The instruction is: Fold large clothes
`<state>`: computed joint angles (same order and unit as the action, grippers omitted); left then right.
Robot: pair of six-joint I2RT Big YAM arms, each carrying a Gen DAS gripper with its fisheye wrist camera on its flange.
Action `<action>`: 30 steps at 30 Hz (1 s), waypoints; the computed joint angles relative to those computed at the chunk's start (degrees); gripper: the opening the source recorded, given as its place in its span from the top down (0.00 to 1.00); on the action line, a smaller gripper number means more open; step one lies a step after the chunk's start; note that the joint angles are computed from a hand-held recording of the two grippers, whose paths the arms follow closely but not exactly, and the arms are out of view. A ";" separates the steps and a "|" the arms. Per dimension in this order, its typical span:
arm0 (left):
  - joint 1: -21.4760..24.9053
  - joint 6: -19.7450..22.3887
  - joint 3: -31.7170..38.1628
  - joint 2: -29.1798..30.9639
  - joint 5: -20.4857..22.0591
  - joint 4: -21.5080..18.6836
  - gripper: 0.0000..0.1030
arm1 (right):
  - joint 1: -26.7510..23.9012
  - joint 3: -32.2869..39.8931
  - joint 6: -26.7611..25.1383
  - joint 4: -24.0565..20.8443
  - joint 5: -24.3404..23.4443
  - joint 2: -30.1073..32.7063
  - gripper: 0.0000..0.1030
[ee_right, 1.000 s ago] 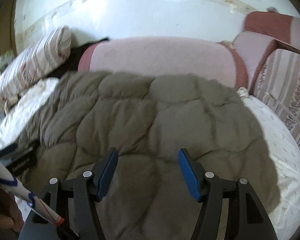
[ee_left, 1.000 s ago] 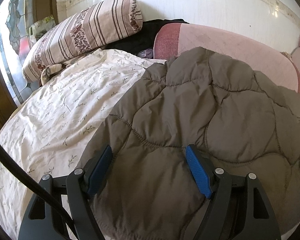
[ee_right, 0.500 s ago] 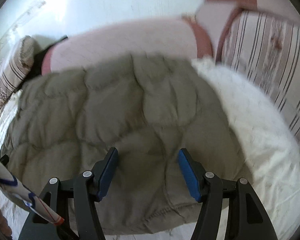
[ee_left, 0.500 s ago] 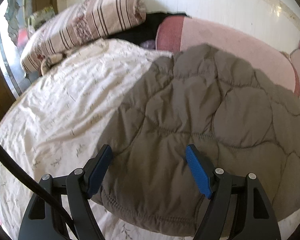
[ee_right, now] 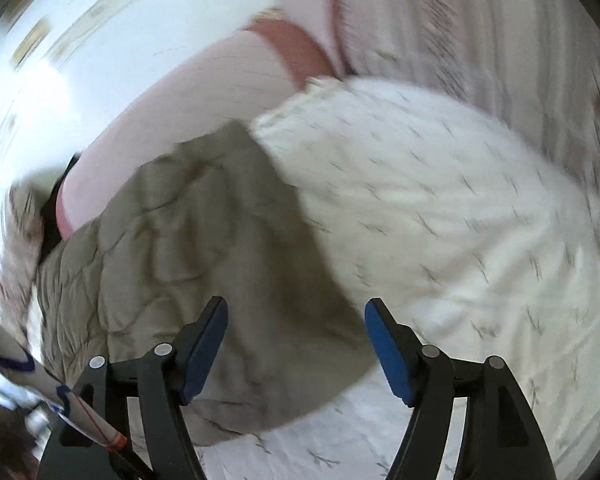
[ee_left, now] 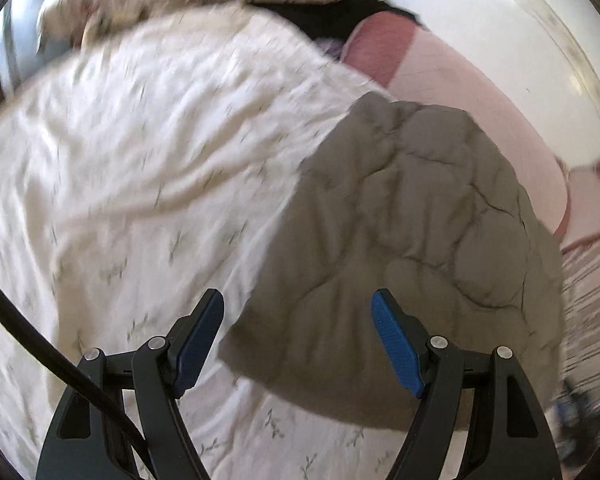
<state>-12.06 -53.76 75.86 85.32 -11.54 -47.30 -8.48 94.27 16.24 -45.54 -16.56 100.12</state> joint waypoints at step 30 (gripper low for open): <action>-12.17 1.33 6.23 4.55 -26.94 -7.51 0.62 | 2.05 -7.19 -6.05 5.09 0.44 -5.75 0.66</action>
